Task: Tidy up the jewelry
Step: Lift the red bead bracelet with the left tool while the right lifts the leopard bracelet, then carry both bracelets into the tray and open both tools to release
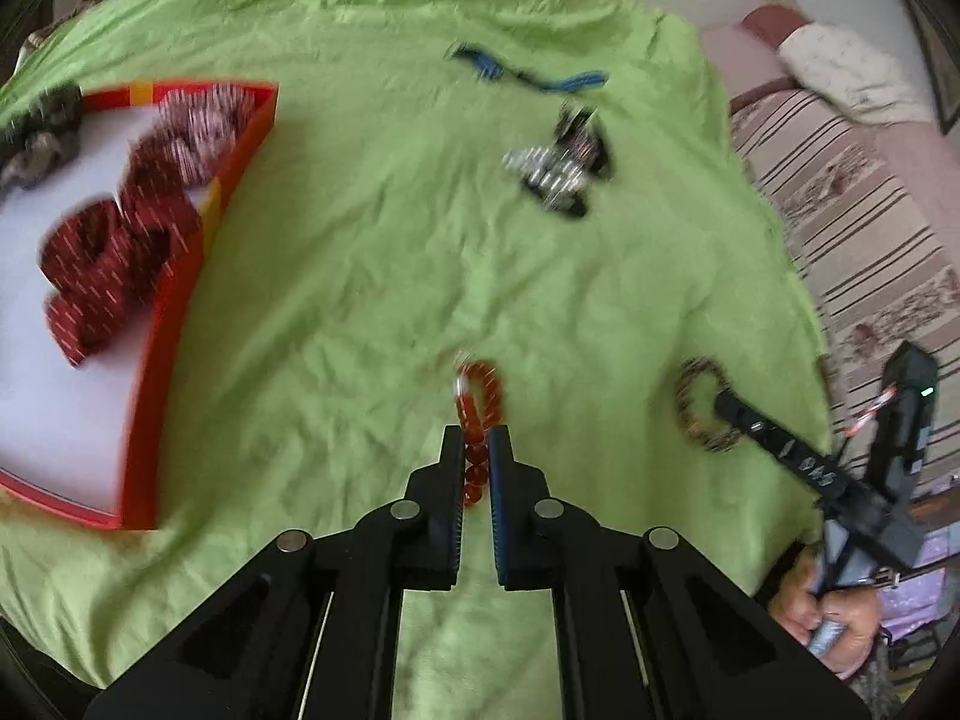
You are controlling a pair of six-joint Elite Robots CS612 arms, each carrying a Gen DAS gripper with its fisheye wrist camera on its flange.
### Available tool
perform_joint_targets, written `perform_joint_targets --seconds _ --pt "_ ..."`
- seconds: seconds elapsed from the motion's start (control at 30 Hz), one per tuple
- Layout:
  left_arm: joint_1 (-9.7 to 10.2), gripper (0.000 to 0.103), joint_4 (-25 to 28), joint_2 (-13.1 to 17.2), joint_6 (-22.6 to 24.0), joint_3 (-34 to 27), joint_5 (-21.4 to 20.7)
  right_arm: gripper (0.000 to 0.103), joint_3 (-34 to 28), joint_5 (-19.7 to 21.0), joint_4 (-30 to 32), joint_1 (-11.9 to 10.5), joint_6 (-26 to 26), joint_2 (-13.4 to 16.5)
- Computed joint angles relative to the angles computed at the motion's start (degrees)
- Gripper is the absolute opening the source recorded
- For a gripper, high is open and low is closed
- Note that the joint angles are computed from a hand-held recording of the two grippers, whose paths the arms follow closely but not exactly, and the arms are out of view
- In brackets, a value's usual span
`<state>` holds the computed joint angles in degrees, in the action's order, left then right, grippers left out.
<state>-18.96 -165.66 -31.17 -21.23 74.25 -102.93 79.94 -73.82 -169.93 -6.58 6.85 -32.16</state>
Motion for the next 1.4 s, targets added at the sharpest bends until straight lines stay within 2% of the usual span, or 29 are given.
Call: perform_joint_targets --seconds 0.13,0.33,0.47,0.67,0.87,1.0,1.13,1.4 --pt "0.59 0.007 -5.72 -2.75 0.01 2.98 0.27 0.008 1.41 1.15 -2.48 0.59 -1.80 -1.52" --pt "2.14 0.007 -10.70 -5.84 -1.31 5.98 0.79 0.008 2.27 4.54 -3.54 2.10 -4.91 -3.55" --pt "3.85 0.007 -10.94 -7.40 -0.65 6.96 1.75 0.008 1.02 6.53 -2.02 3.77 -7.95 -3.93" --pt "6.00 0.007 -6.16 -7.17 1.19 4.70 7.26 0.008 -4.57 6.96 3.25 7.45 -11.97 -2.28" --pt "9.18 0.007 -0.47 -4.20 -0.10 -0.25 6.99 0.008 -11.95 7.45 10.31 11.51 -17.26 0.70" --pt "10.66 0.007 4.58 -1.46 -1.39 -4.65 9.08 0.009 -17.52 8.48 14.44 13.64 -18.75 3.45" --pt "11.65 0.007 8.03 0.72 -2.73 -7.93 11.05 0.009 -24.08 9.26 17.91 15.04 -18.67 6.89" --pt "13.35 0.007 11.52 3.21 -5.16 -10.98 10.64 0.009 -40.42 10.94 30.48 16.28 -14.35 16.08"
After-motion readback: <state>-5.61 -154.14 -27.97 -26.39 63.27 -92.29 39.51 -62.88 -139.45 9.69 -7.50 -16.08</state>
